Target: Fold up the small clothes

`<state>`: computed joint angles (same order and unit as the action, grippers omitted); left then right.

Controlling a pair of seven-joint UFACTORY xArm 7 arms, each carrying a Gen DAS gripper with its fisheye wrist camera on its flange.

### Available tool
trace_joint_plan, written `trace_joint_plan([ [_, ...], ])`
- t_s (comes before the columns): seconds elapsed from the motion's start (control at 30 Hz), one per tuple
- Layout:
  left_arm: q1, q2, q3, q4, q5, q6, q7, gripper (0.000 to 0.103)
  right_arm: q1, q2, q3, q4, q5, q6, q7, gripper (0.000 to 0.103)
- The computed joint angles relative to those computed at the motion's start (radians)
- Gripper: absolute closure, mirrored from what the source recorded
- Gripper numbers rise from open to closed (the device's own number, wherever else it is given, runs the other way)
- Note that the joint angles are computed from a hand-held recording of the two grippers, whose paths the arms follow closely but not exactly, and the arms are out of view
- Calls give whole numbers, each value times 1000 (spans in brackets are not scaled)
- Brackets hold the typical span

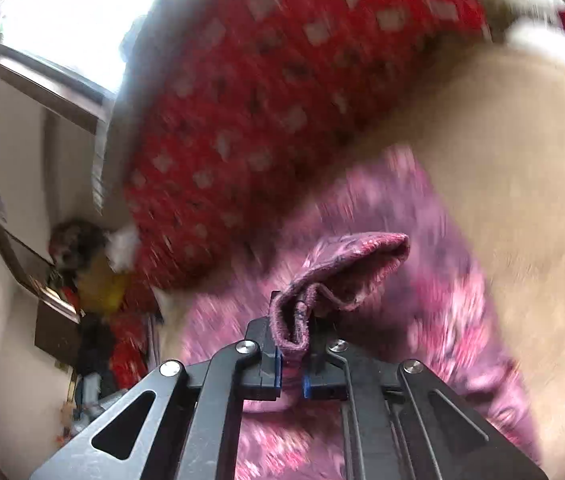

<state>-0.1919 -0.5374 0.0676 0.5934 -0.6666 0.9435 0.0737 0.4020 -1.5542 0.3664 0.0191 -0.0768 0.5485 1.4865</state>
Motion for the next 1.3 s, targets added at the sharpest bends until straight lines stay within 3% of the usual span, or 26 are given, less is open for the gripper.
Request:
trace_joint_plan([
  [0.1, 2, 33, 7, -1, -12, -2, 3, 58, 19, -68, -22, -7, -4, 154, -22, 97],
  [0.2, 11, -7, 4, -4, 21, 28, 17, 59, 83, -113, -95, -60, 66, 307, -33, 97],
  [0.23, 11, -22, 3, -5, 34, 41, 22, 58, 117, -154, -88, -65, 60, 338, -6, 91],
  [0.33, -3, -107, -1, -34, 51, 74, 59, 58, 103, -121, 24, 52, 42, 445, -22, 89],
  [0.37, -7, -130, -17, -45, 64, 64, 59, 58, 107, -134, 59, 66, 31, 445, -21, 88],
  [0.43, -26, -164, -69, -77, 114, 32, 59, 55, 118, -121, 86, 80, 30, 419, -31, 70],
  [0.5, -44, -175, -132, -103, 189, 9, 32, 55, 129, -1, 21, 59, 74, 322, -84, 65],
  [0.57, -68, -221, -178, -122, 272, -23, 19, 55, 189, 130, -51, 28, 150, 278, -126, 69],
  [0.63, -101, -254, -176, -118, 320, 26, 11, 55, 190, 151, -14, 74, 116, 316, -125, 70],
  [0.7, -127, -311, -168, -135, 342, 88, -6, 55, 207, 198, -45, 127, 134, 369, -163, 70],
  [0.8, -160, -447, -189, -181, 391, 193, -30, 55, 252, 218, -22, 181, 185, 467, -178, 70],
  [1.0, -194, -697, -181, -247, 412, 409, -78, 55, 395, 170, 130, 244, 321, 646, -68, 70],
  [1.13, -189, -806, -174, -257, 418, 522, -88, 55, 437, 243, 220, 337, 372, 724, -4, 64],
  [1.3, -159, -904, -155, -264, 429, 645, -80, 55, 461, 313, 306, 439, 393, 783, 69, 64],
])
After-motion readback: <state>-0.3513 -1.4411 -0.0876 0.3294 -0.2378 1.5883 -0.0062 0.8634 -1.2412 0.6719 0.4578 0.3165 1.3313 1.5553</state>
